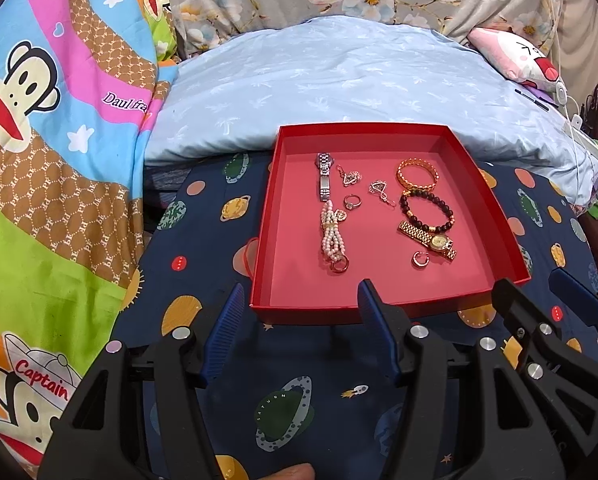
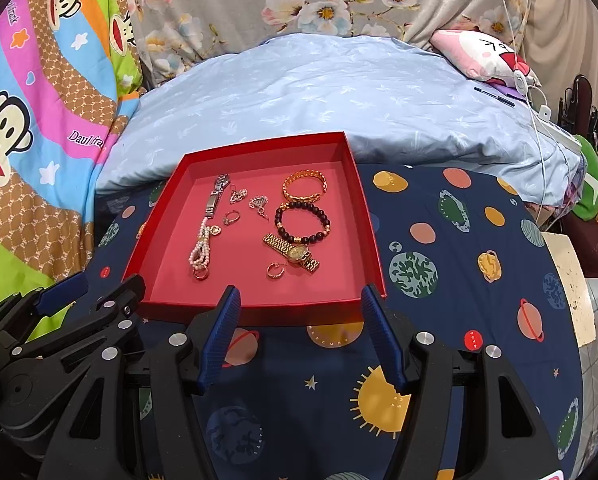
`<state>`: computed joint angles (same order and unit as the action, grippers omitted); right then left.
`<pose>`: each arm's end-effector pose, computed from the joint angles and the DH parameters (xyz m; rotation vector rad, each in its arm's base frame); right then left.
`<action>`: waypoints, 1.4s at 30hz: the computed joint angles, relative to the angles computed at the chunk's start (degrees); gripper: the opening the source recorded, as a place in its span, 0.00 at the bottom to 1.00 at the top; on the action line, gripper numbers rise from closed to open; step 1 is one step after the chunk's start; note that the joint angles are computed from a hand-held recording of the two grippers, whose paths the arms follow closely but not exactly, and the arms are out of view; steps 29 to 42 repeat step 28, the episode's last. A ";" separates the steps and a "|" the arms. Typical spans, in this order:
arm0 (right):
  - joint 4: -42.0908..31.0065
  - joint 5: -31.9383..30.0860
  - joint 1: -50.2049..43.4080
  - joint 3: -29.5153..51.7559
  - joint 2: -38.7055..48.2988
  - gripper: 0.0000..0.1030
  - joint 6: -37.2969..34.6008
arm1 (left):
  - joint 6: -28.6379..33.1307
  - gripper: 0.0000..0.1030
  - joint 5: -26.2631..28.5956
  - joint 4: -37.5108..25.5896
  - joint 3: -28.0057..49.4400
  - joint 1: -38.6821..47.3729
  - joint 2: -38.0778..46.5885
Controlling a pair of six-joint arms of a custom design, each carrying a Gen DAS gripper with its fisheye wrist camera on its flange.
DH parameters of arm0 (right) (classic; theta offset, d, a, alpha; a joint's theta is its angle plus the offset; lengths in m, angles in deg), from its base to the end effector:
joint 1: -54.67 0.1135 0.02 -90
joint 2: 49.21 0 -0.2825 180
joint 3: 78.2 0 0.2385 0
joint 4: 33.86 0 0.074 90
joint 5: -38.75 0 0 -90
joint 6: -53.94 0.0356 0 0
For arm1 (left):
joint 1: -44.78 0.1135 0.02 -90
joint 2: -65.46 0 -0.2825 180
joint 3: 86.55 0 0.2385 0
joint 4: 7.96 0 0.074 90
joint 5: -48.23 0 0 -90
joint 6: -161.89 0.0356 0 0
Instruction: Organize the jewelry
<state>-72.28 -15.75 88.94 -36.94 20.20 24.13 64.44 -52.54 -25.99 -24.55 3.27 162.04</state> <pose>0.1537 0.0797 0.1709 0.6979 2.3176 -0.1573 0.2402 -0.2037 0.1722 0.6480 2.3846 -0.1344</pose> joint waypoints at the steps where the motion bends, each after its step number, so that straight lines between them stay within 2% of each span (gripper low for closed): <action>1: 0.10 -0.08 -0.21 0.00 0.08 0.60 -0.19 | -0.12 0.55 -0.01 -0.07 0.04 -0.11 0.07; 13: 2.34 0.03 0.96 -1.23 1.89 0.61 0.76 | 0.19 0.55 1.68 -0.18 0.19 0.85 0.77; 24: -0.50 0.38 1.16 0.11 2.26 0.66 2.40 | -0.54 0.55 2.50 -1.74 0.83 1.34 1.14; 28: -1.49 0.60 1.37 0.59 2.71 0.68 2.99 | -0.01 0.55 1.22 -2.28 0.92 0.71 1.09; 42: -1.49 0.60 1.37 0.59 2.71 0.68 2.99 | -0.01 0.55 1.22 -2.28 0.92 0.71 1.09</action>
